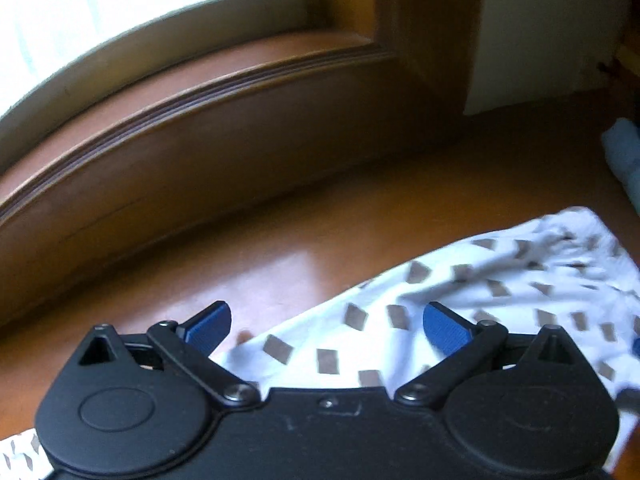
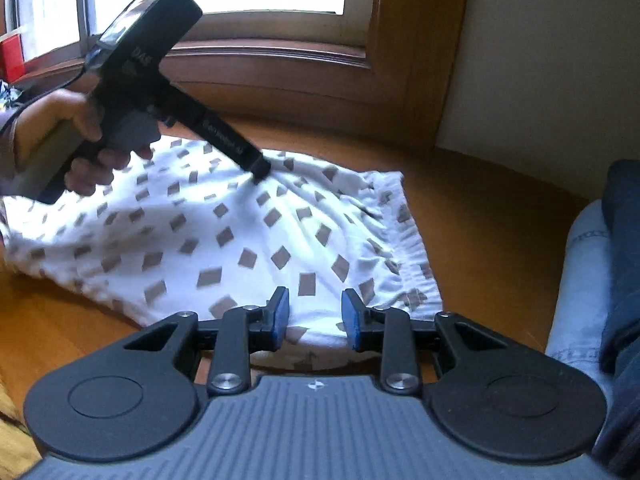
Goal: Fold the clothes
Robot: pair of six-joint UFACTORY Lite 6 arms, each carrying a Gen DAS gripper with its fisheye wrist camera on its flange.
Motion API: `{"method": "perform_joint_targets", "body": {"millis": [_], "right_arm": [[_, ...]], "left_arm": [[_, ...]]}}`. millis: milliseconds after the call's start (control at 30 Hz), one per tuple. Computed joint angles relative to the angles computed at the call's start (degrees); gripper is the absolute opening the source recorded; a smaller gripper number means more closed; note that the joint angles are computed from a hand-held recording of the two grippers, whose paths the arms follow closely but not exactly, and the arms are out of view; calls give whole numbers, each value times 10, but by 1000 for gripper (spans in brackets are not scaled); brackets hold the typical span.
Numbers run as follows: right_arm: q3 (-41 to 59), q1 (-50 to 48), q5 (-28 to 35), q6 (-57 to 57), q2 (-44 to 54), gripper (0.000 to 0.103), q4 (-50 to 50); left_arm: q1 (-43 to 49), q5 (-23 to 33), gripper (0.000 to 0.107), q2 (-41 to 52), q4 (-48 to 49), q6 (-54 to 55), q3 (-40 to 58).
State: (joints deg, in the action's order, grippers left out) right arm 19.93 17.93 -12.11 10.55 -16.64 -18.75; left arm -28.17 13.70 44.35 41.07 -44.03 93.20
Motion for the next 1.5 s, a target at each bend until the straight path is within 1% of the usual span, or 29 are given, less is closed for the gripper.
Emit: {"method": "perform_joint_targets", "body": {"millis": [67,100,133,167,233,300,333,367,433,500,567,600,633,700,733,767,800,867,933,967,1000,1033,1100,1167,1233,1300,1367,1400,1500], "right_arm": [[31,-8,-45,-45,41,38,22],[54,-14,-65,-50,69,41,22],[82,-24,-79,-31,101,41,2],[113,-38,-91,12,137,41,-41],[183,-55,-96,53,221,41,-87],[239,-57,-67,-3,291,41,-43],[246,-57,-74,-62,310,41,6],[243,-57,-81,-97,312,41,40],[237,-54,-62,-139,291,40,100],[188,-33,-59,-201,221,42,185],[137,-3,-61,-243,151,57,250],[108,14,-67,-232,125,68,248],[80,33,-72,-225,99,71,250],[26,78,-81,-224,45,71,273],[2,106,-84,-238,19,71,304],[-17,124,-89,-240,7,71,314],[-29,126,-93,-224,14,71,300],[-43,93,-95,-130,29,71,202],[-65,40,-121,-46,19,71,99],[-62,24,-115,-38,18,71,80],[-54,17,-101,-42,17,71,84],[-44,22,-75,-58,9,70,113],[-32,51,-35,-142,-21,68,223],[-42,104,-31,-160,-68,69,267],[-42,158,-42,-135,-92,71,271],[-39,207,-75,-78,-80,72,240],[-27,257,-113,-94,-32,74,268],[-15,277,-123,-125,4,74,302],[19,320,-125,-217,87,74,409]], "left_arm": [[-13,0,103,-18,33,-26,-17],[-21,4,103,-24,75,-63,-24],[-29,9,103,-27,120,-99,-32],[-35,16,103,-29,161,-131,-39],[-45,33,103,-30,233,-187,-53],[-47,41,103,-39,240,-200,-65],[-45,42,103,-39,245,-210,-65],[-40,37,103,-56,259,-229,-83],[-29,29,103,-110,276,-258,-140],[-9,22,103,-194,277,-286,-238],[17,17,103,-281,265,-303,-335],[28,21,103,-315,274,-332,-378],[37,27,103,-344,277,-356,-416],[62,32,103,-396,250,-365,-480],[77,33,103,-421,228,-358,-509],[90,33,103,-432,227,-369,-526],[95,36,103,-438,224,-373,-538],[97,51,103,-455,204,-363,-563],[98,51,103,-477,190,-360,-584],[99,50,103,-489,181,-357,-595],[95,53,103,-500,174,-358,-601],[83,63,103,-513,178,-369,-608],[54,109,103,-577,165,-356,-644],[12,171,103,-659,132,-327,-689],[-4,205,103,-705,103,-308,-719],[10,200,103,-722,78,-291,-735],[42,183,103,-763,28,-235,-758],[60,190,103,-806,-15,-180,-773],[122,255,103,-981,-142,0,-819]]}}
